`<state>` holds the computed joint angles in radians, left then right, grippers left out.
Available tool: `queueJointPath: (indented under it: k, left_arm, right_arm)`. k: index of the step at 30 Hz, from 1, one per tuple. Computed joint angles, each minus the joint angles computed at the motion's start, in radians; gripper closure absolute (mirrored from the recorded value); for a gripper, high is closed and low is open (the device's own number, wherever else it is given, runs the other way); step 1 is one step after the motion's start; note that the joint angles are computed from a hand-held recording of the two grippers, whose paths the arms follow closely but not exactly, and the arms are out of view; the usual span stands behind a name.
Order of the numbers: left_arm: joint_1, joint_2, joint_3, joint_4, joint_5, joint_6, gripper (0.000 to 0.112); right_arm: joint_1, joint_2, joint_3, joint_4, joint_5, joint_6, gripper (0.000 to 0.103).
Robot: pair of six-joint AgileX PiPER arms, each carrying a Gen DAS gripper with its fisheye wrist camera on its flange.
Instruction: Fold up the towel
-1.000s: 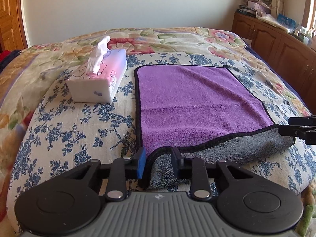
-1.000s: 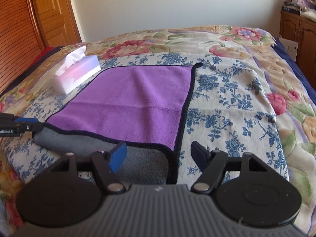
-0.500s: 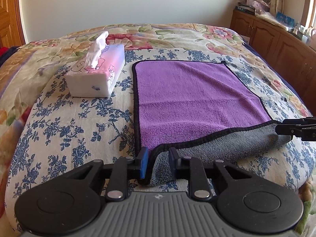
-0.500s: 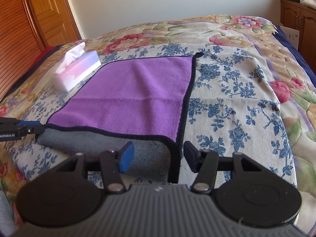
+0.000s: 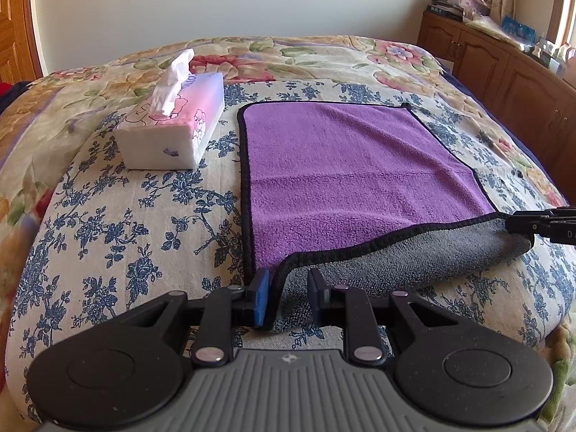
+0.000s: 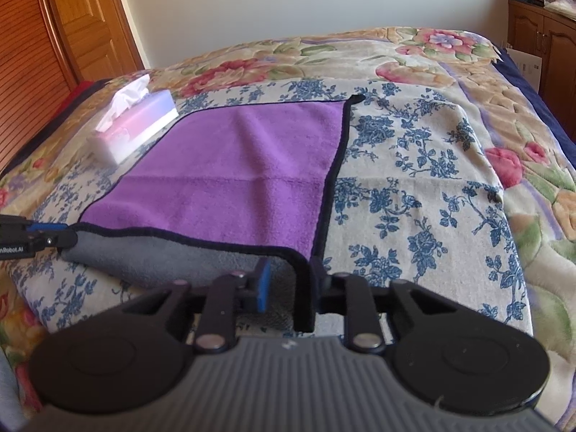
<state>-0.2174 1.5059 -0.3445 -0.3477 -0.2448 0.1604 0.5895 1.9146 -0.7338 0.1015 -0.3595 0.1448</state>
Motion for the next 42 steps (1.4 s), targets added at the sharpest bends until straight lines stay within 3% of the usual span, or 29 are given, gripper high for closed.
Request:
queueJointPath:
  k: [3,9,29,42]
  left_arm:
    - [-0.003,-0.001,0.001,0.0,0.0,0.001,0.095]
    - [0.004,-0.006,0.007,0.078,-0.003,-0.067,0.104]
    - [0.0,-0.06,0.022,0.039,-0.002,-0.027,0.106]
    - [0.027,-0.097,0.022,0.185,0.004,-0.16,0.107]
  right_arm:
    - [-0.003,-0.003,0.004,-0.004,-0.004,0.005,0.093]
    - [-0.011,-0.01,0.012,-0.034,-0.012,0.025,0.099]
    - [-0.027,-0.042,0.041,-0.13,-0.051,0.098,0.1]
    - [-0.027,-0.055,0.049,-0.134,-0.08,0.097,0.1]
